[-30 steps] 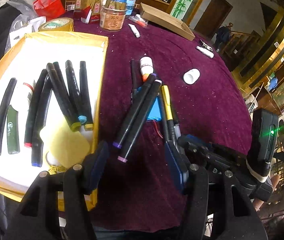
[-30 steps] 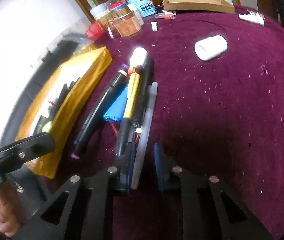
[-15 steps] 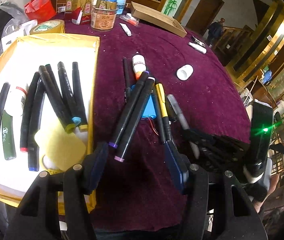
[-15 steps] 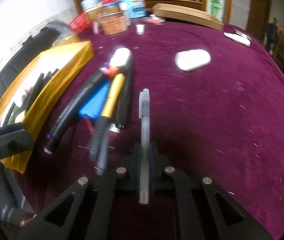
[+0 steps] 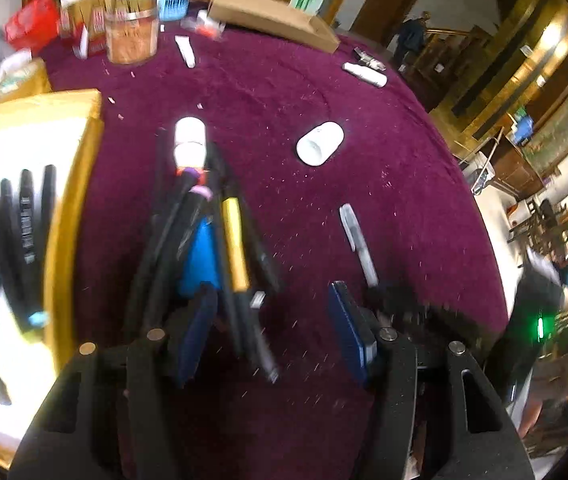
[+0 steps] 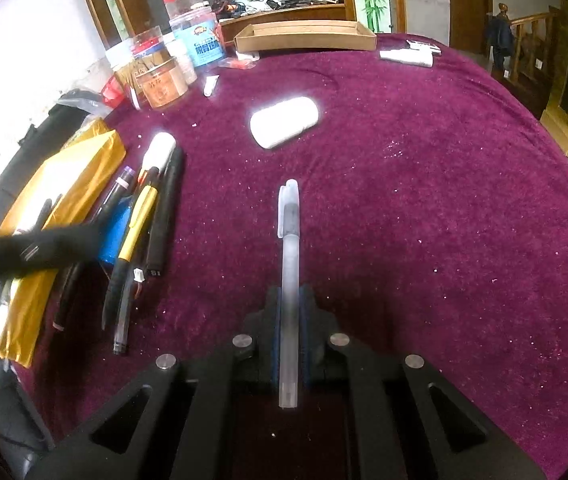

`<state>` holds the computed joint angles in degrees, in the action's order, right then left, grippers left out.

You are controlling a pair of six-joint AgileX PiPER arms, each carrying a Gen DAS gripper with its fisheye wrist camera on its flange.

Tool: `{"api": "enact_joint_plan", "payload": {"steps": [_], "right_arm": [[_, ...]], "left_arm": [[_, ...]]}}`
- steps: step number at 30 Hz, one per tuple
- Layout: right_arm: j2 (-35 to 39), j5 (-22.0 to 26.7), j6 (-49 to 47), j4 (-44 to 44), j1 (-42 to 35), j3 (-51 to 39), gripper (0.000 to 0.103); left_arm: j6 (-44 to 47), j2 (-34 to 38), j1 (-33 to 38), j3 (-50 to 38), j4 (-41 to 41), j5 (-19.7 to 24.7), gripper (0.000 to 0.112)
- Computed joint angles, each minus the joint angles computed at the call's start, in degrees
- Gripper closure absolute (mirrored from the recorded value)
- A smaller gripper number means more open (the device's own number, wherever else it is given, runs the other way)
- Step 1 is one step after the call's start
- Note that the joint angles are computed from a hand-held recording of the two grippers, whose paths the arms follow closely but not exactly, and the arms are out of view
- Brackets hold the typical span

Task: Organize rigid objects
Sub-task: 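Grasp a clear grey-capped pen from the pile with the right tool, then grasp a black marker with the left tool while the right tool holds the pen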

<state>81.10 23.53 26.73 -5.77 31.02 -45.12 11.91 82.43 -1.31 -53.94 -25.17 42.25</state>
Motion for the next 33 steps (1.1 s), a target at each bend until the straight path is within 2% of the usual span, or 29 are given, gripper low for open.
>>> {"api": "enact_joint_plan", "payload": {"steps": [2, 4, 8, 12, 17, 21, 26, 30, 33], "right_arm": [[0.07, -0.84, -5.79, 5.83, -1.75, 0.23, 0.096], [-0.14, -1.22, -8.45, 8.37, -2.34, 0.65, 0.096], [-0.11, -1.53, -11.13, 10.18, -2.06, 0.72, 0.096], [-0.43, -1.91, -13.41, 12.2, -2.4, 1.2, 0.096], [-0.43, -1.96, -13.43, 12.6, -2.69, 1.34, 0.096], [-0.58, -2.01, -13.41, 12.7, -2.87, 1.44, 0.096], [-0.78, -2.36, -12.06, 11.73, -2.6, 1.61, 0.096], [-1.52, -2.78, -14.94, 15.21, -3.54, 2.39, 0.096], [-1.24, -2.19, -19.62, 19.86, -4.8, 2.3, 0.096]], "left_arm": [[-1.97, 3.72, -0.64, -3.53, -0.33, 0.91, 0.06], [-8.05, 6.83, -2.49, -6.79, 3.94, 1.27, 0.065], [-17.55, 11.76, -5.87, -11.08, 12.37, 2.4, 0.066], [-21.18, 15.08, -7.69, -13.58, 15.67, 3.17, 0.072], [-20.42, 17.39, -7.91, -15.34, 14.39, 3.98, 0.072], [-18.69, 15.35, -6.98, -14.03, 12.59, 5.14, 0.073], [-18.05, 11.33, -7.5, -13.53, 12.92, 3.38, 0.073], [-19.06, 16.07, -8.95, -17.69, 14.47, 3.32, 0.073], [-23.82, 19.57, -10.62, -20.54, 19.37, 2.27, 0.079]]}}
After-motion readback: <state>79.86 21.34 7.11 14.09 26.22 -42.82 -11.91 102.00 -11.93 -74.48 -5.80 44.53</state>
